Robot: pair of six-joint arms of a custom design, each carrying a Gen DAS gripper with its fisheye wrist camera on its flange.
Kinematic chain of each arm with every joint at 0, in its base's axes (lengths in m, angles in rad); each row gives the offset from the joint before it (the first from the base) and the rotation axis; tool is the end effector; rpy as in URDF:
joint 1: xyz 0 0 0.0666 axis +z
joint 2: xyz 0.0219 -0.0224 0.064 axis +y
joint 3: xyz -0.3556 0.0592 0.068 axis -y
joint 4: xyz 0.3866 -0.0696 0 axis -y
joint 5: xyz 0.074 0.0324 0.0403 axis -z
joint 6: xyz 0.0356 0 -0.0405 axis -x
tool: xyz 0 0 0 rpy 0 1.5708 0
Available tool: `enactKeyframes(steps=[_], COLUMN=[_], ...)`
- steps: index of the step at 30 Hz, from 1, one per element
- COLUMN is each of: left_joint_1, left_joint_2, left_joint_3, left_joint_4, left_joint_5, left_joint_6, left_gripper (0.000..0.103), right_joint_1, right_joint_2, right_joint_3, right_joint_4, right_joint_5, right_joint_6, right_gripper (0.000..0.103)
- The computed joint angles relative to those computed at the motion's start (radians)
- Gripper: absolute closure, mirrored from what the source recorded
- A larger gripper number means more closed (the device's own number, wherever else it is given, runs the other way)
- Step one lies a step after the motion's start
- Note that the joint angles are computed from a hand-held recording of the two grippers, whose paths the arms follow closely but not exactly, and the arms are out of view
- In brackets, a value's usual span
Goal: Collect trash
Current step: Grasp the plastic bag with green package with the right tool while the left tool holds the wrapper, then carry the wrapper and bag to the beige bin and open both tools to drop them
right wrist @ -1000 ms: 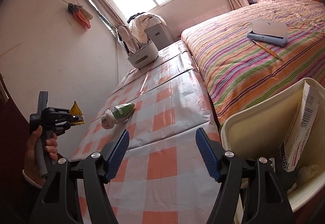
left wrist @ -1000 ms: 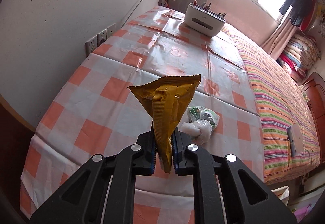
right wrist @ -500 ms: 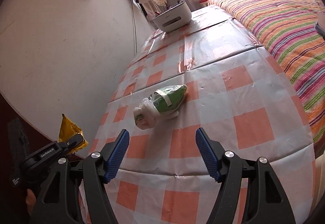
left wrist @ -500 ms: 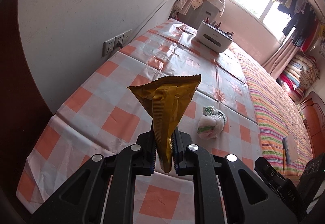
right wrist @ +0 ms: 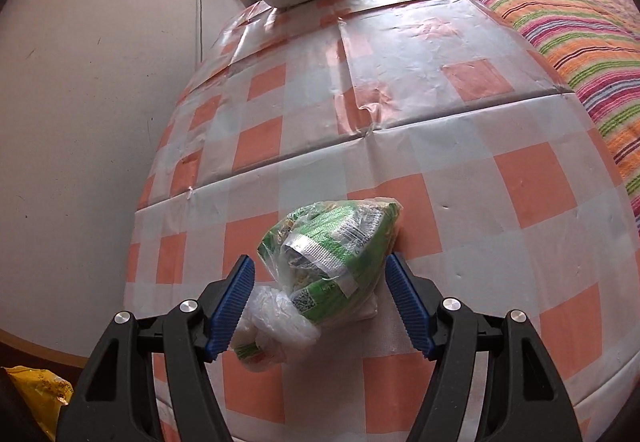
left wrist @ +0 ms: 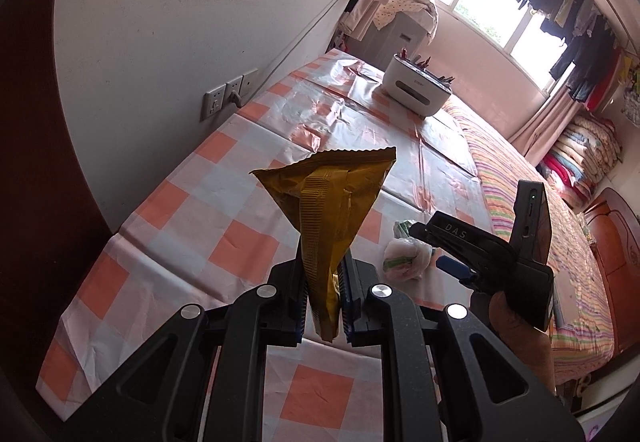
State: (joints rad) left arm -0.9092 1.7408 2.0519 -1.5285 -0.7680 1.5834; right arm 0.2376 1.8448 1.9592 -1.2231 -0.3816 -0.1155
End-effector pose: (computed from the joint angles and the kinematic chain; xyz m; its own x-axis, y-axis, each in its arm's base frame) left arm 0.3580 -0.4201 0.4944 -0.4125 -0.6409 -0.6474 -0.5817 0.7322 -0.3543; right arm 0.5949 0.1573 0.4028 -0.9079 -0.1098 -0.4044 -0.2770 0.8814 0.3825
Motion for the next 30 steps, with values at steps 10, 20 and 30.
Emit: enactKeyframes(steps=[10,20,30], left_joint_1=[-0.004,-0.019,-0.047], left_joint_2=[0.018,0.11,0.233], left_joint_3=[0.024,0.136,0.297], left_joint_4=[0.011,0.001,0.019], left_joint_5=[0.01,0.034,0.059], left_joint_6=[-0.039,-0.137,-0.294], left_gripper=[0.087,0.087,0.087], right_joint_1=[-0.012,-0.102,-0.262], right_joint_2=[-0.022,-0.178,-0.366], right_joint_3=[-0.077,-0.267,-0.472], right_joint_4=[0.005,0.033,0.108], right_joint_5=[-0.08,-0.167,-0.252], right_joint_6=[0.172,0.382,0.518], right_gripper=[0.046,0.066,0.066])
